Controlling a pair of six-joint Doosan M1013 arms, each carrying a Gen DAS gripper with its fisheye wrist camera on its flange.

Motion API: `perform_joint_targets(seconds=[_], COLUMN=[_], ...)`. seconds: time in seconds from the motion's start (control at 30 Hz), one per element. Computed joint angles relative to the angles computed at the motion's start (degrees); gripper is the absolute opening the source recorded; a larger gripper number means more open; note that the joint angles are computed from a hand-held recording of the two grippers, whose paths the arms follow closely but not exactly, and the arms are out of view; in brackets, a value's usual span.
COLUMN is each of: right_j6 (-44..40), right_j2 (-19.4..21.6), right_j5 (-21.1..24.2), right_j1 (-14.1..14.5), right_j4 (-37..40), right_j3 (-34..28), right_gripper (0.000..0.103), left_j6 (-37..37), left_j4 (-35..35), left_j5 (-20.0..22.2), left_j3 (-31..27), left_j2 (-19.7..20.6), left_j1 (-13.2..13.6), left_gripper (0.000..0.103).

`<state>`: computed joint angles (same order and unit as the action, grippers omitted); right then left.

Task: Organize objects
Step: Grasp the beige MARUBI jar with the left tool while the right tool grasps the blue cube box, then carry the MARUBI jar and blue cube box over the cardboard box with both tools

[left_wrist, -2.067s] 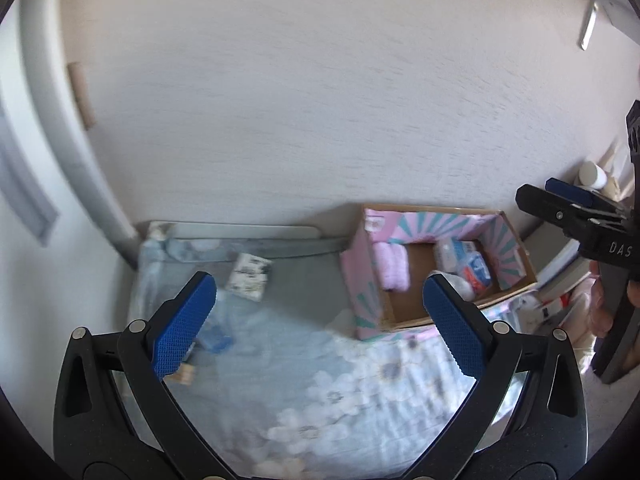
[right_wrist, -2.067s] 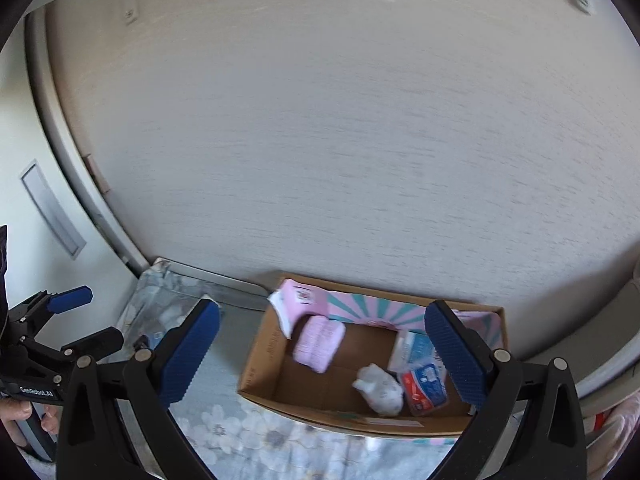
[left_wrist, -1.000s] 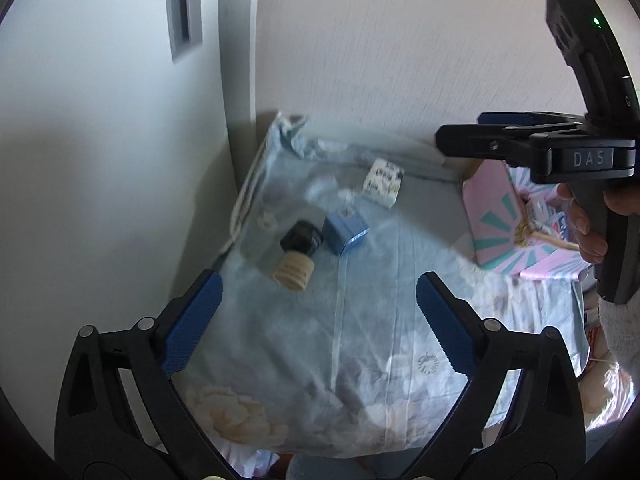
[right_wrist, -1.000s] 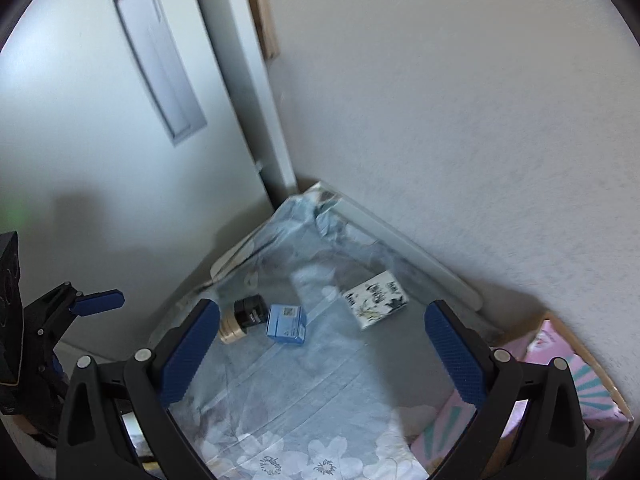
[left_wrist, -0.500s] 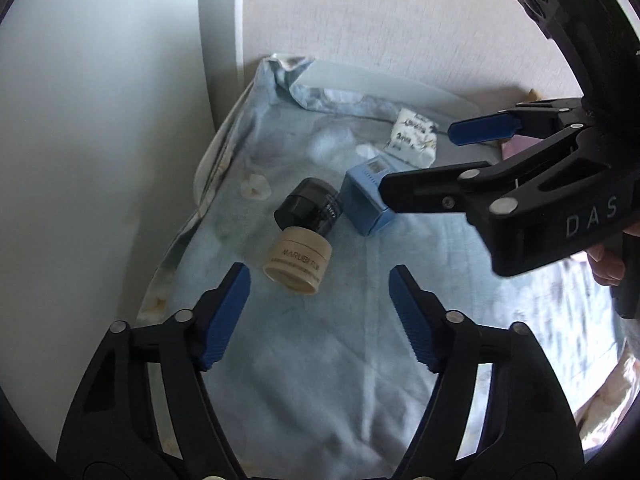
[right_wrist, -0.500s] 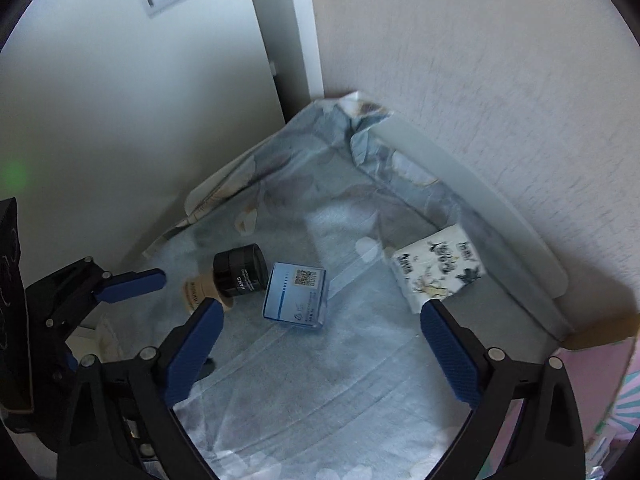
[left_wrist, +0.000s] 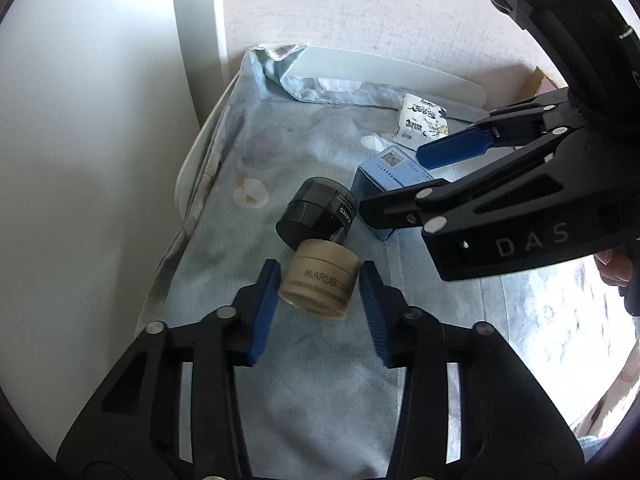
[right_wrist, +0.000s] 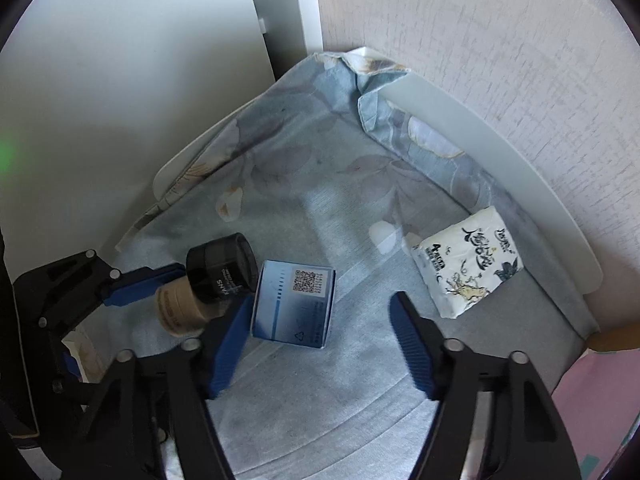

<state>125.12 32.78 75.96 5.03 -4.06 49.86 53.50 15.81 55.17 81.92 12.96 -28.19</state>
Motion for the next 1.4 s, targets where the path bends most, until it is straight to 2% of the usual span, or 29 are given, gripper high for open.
perform_joint_targets(seconds=[0.17, 0.2, 0.23, 0.77, 1.1, 1.17, 1.4], right_j6=[-0.31, -0.53, -0.79, 1.7, 3.01, 4.53, 8.54], right_j2=[0.88, 1.04, 1.23, 1.14, -0.36, -1.3, -4.29], right_j5=[1.02, 1.24, 1.49, 2.66, 3.64, 3.81, 3.46], right_j1=[-0.18, -0.16, -0.15, 0.15, 1.11, 2.18, 3.13], right_j4=[1.22, 1.32, 1.47, -0.41, -3.93, -5.03, -8.34], right_j3=[-1.32, -1.58, -1.86, -3.15, -5.33, -4.9, -2.74], right_gripper=[0.044, 0.036, 0.033, 0.032, 0.032, 0.032, 0.032], left_j6=[2.2, 2.54, 2.81, 2.94, 3.57, 3.76, 5.94], left_j4=[-1.55, -1.83, -2.13, -3.38, -2.59, -2.81, -3.56], left_j5=[-0.92, -0.99, -1.03, -0.36, 4.13, 4.88, 6.88], left_j3=[0.24, 0.26, 0.25, 0.16, -3.7, -4.6, -8.17], left_j2=[-0.17, -0.22, -0.19, -1.47, -1.81, -1.76, -1.25], left_j1=[0.49, 0.56, 0.67, 1.01, 0.55, 0.53, -0.33], left_gripper=[0.037, 0.037, 0.037, 0.037, 0.037, 0.037, 0.037])
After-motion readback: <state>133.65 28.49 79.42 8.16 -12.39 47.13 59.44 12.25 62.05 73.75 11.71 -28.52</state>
